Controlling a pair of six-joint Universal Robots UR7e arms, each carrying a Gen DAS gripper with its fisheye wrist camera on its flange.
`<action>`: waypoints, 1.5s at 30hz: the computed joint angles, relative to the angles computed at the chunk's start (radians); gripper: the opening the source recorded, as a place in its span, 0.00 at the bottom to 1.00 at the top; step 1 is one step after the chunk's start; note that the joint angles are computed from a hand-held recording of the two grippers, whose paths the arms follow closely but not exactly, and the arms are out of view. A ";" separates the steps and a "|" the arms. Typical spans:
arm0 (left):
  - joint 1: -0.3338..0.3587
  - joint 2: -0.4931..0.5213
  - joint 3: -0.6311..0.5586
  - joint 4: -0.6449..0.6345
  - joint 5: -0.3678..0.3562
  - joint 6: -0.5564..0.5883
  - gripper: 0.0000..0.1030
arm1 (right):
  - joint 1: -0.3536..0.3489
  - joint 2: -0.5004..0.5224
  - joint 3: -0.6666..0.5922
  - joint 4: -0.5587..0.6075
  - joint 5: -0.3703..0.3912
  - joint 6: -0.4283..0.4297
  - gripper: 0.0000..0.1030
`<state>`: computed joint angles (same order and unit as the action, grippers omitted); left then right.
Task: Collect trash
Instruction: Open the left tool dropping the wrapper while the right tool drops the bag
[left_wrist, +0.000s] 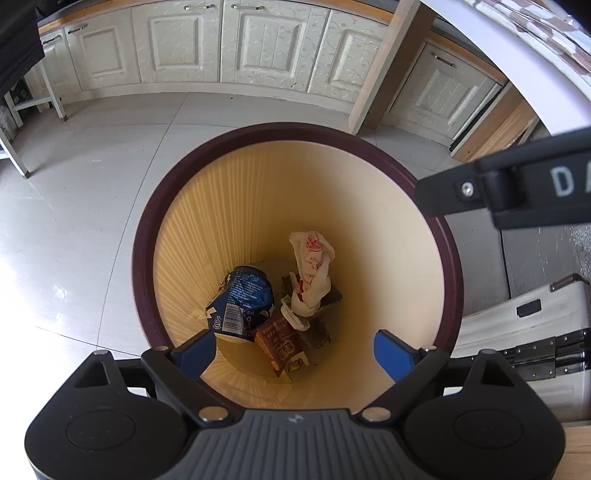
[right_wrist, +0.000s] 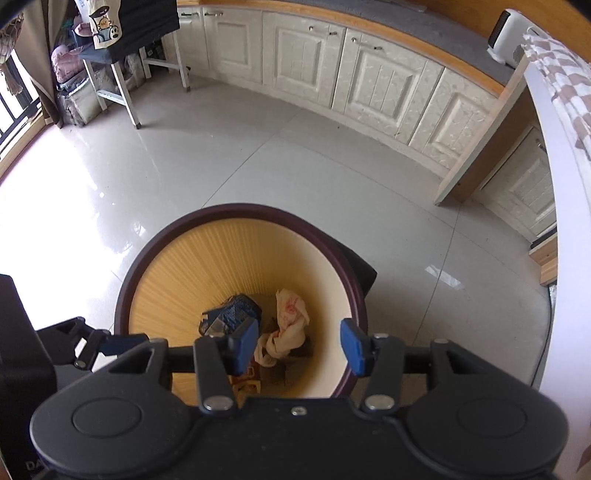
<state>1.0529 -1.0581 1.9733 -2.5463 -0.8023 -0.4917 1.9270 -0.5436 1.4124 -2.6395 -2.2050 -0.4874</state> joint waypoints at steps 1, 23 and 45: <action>-0.002 -0.004 -0.002 0.008 0.003 0.001 0.91 | -0.001 -0.001 -0.002 0.010 0.001 0.009 0.49; -0.081 -0.147 0.012 0.180 0.046 -0.036 1.00 | -0.014 -0.092 0.107 -0.051 0.017 0.260 0.74; -0.230 -0.360 0.085 0.344 0.181 -0.110 1.00 | 0.072 -0.266 0.308 -0.148 -0.029 0.375 1.00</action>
<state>0.8230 -1.4179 2.0586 -2.2022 -0.6216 -0.6017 1.9990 -0.8096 1.7208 -2.7877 -2.2338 -0.1122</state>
